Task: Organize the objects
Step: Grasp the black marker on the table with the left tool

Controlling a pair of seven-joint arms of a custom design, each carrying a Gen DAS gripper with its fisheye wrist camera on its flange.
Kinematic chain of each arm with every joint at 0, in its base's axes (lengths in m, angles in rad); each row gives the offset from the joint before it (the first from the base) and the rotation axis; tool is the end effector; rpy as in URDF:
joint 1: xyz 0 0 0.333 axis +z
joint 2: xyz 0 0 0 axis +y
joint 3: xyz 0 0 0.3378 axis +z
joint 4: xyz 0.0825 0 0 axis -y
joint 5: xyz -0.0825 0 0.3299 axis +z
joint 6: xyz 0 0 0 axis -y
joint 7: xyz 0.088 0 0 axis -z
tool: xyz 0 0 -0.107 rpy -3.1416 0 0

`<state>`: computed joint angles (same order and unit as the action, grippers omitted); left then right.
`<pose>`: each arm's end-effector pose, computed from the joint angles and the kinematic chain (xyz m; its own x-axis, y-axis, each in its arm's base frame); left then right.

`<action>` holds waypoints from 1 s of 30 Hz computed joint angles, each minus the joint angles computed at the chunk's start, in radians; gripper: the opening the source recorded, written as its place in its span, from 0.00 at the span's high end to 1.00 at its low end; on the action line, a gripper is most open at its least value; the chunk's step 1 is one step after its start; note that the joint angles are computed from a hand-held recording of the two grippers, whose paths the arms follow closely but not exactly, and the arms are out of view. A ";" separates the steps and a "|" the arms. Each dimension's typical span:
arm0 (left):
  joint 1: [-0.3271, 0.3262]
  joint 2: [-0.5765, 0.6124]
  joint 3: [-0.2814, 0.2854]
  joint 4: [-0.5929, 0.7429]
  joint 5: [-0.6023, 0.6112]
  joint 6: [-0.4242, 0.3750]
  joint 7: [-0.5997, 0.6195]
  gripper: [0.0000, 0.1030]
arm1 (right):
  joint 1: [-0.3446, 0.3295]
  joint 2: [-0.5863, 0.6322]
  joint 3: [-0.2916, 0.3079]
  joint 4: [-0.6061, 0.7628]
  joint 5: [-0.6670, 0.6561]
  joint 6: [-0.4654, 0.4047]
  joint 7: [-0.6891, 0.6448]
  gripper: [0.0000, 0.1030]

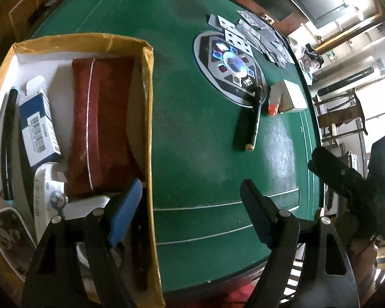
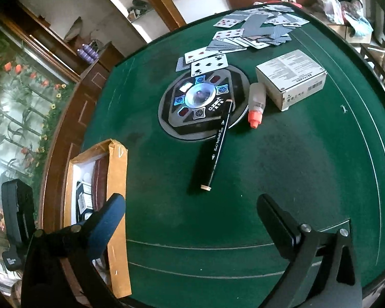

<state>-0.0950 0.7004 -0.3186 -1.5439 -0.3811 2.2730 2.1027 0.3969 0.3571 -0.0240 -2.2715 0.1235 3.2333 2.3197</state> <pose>0.6390 -0.2418 0.3134 -0.5675 -0.7034 0.4279 -0.8199 0.5307 -0.2149 0.5272 0.1943 0.3355 -0.3536 -0.8340 -0.4235 -0.7671 0.5177 -0.3790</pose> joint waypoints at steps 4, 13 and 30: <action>-0.003 -0.007 -0.005 -0.014 -0.006 0.011 -0.001 0.22 | -0.026 -0.002 0.023 -0.007 -0.006 0.009 -0.018 0.01; -0.018 -0.023 -0.045 -0.098 -0.057 0.072 0.037 0.22 | -0.080 -0.027 0.070 -0.182 0.053 0.179 0.004 0.01; -0.301 0.188 0.006 0.198 0.204 0.175 -0.064 0.38 | -0.099 -0.080 0.035 -0.309 0.116 0.219 -0.032 0.01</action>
